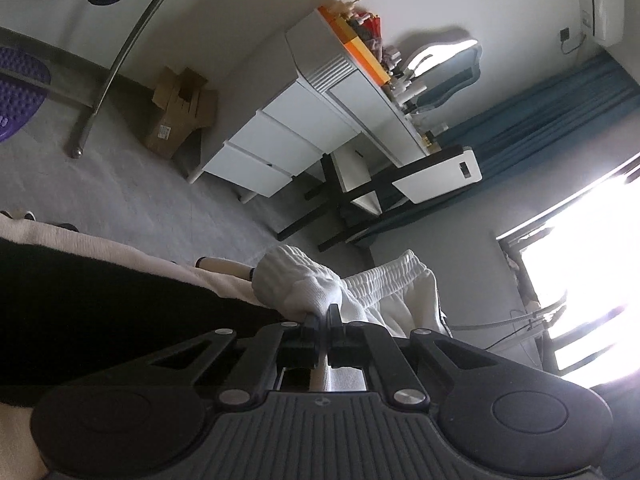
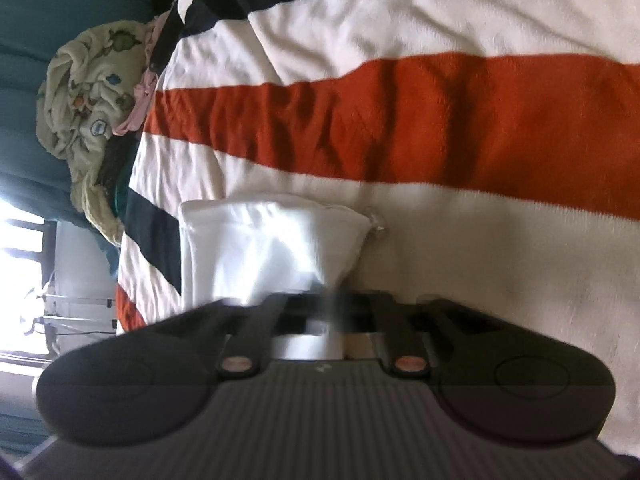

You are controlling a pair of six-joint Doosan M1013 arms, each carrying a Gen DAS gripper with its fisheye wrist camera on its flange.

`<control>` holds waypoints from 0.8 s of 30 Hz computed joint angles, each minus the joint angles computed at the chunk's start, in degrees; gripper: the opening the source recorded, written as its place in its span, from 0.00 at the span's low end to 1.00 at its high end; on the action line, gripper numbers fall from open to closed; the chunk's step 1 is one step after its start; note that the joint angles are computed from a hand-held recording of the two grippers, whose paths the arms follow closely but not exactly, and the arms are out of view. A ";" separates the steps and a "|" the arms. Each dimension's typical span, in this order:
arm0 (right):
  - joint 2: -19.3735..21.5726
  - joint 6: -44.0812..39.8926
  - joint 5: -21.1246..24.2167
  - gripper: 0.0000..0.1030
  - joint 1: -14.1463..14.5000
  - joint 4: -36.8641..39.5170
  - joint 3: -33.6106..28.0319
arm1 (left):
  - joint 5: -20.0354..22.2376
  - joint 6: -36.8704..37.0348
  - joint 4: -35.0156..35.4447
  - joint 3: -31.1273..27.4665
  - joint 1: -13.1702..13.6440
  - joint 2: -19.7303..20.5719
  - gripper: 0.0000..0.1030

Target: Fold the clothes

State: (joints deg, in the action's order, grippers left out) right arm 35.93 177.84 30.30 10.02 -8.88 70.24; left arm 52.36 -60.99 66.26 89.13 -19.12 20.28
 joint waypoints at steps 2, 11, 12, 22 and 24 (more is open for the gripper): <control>-1.26 10.45 0.11 0.05 1.03 -12.09 1.24 | 0.91 3.91 -2.48 -0.81 -0.21 0.04 0.03; -2.85 22.34 11.57 0.08 3.31 -22.44 2.01 | 6.75 19.28 -13.50 -4.99 -1.10 0.78 0.07; -2.79 22.20 11.75 0.10 3.13 -21.16 2.03 | 7.63 20.47 -14.72 -5.46 -1.08 0.91 0.11; -3.08 35.19 16.35 0.71 4.72 -40.26 1.97 | 16.43 35.88 -9.22 -11.13 -5.00 3.33 0.74; -3.19 31.35 7.51 0.71 3.40 -41.28 2.37 | 15.66 40.31 -6.49 -12.61 -6.24 4.27 0.79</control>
